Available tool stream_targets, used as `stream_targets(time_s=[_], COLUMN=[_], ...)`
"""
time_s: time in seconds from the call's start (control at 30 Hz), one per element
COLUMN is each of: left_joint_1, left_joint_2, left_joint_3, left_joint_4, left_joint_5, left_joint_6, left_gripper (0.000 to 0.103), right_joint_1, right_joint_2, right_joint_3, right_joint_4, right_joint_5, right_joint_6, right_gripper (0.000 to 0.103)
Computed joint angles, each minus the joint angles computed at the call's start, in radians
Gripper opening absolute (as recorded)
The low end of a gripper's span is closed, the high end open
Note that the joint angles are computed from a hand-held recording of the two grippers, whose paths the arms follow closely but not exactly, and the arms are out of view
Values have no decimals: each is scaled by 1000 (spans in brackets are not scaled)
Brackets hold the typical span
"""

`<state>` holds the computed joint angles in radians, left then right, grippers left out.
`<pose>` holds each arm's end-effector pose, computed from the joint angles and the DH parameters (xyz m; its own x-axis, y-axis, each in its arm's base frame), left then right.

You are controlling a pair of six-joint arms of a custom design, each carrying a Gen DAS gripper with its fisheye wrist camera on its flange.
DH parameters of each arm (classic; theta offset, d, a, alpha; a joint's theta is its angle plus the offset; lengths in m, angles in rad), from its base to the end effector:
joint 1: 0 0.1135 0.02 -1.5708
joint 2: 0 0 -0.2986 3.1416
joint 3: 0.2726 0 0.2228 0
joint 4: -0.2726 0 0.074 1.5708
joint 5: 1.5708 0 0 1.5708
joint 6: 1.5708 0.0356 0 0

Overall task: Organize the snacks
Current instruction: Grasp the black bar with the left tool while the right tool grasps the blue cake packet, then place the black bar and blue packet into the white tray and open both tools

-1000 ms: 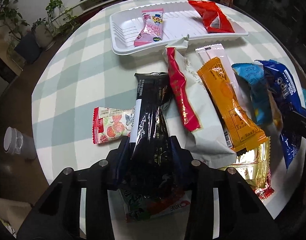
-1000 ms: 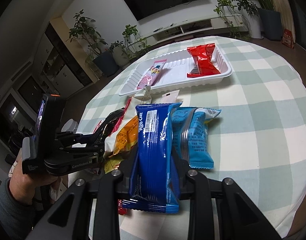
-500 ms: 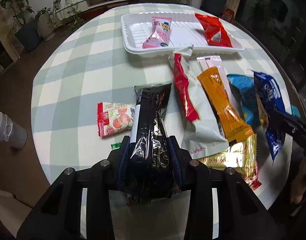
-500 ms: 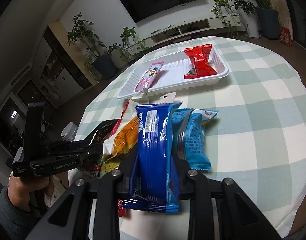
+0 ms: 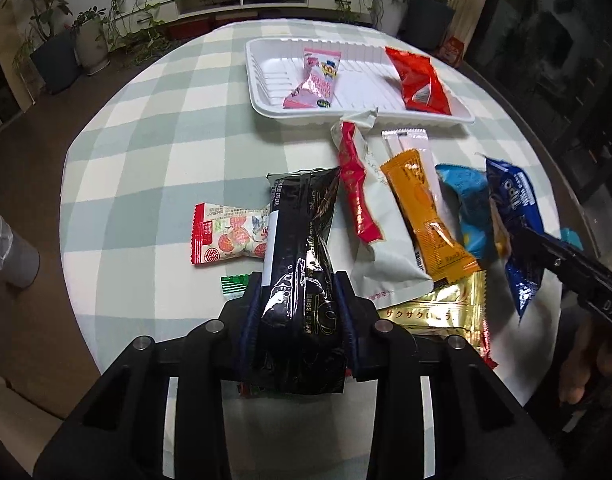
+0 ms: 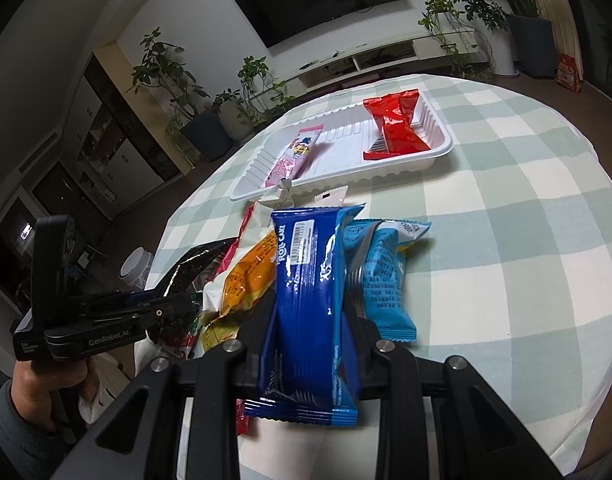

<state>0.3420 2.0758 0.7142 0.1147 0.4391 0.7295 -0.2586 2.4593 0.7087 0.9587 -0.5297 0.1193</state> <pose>0.2891 0.0869 0.0767 -0.7832 0.3616 -0.5059 0.4640 0.8814 -0.0883 0.3391 -0.0711 0.0054 -0.6977 0.2908 -0.6547 -0.0397 0.8968 0.4406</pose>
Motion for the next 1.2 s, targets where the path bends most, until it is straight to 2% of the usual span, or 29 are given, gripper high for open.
stream_targets(time_s=[0.23, 0.4, 0.5, 0.7, 0.87, 1.0, 1.1, 1.2], left_joint_1=[68, 120, 147, 117, 11, -94, -163, -218], left_joint_2=[-35, -42, -28, -7, 35, 132, 224, 316], left_joint_3=[54, 150, 254, 461, 619, 762, 874, 976], left_joint_4=[-133, -276, -381, -469, -480, -489, -492, -508], left_joint_5=[119, 217, 278, 347, 325, 275, 219, 153], left_joint_6=[-12, -29, -53, -182, -297, -384, -441, -453], left_gripper=[31, 31, 31, 31, 31, 31, 31, 31], right_joint_1=[-19, -71, -129, -230, -248, -178, -97, -15], right_joint_2=[-3, -7, -28, -115, -183, -187, -125, 0], right_joint_3=[-31, -41, -24, 58, 232, 415, 580, 813], right_joint_4=[68, 105, 85, -11, -156, -296, -427, -626], right_joint_5=[-17, -74, -95, -54, 13, 39, 64, 112], right_joint_6=[28, 80, 123, 182, 226, 209, 150, 74], right_gripper=[31, 31, 31, 31, 31, 31, 31, 31])
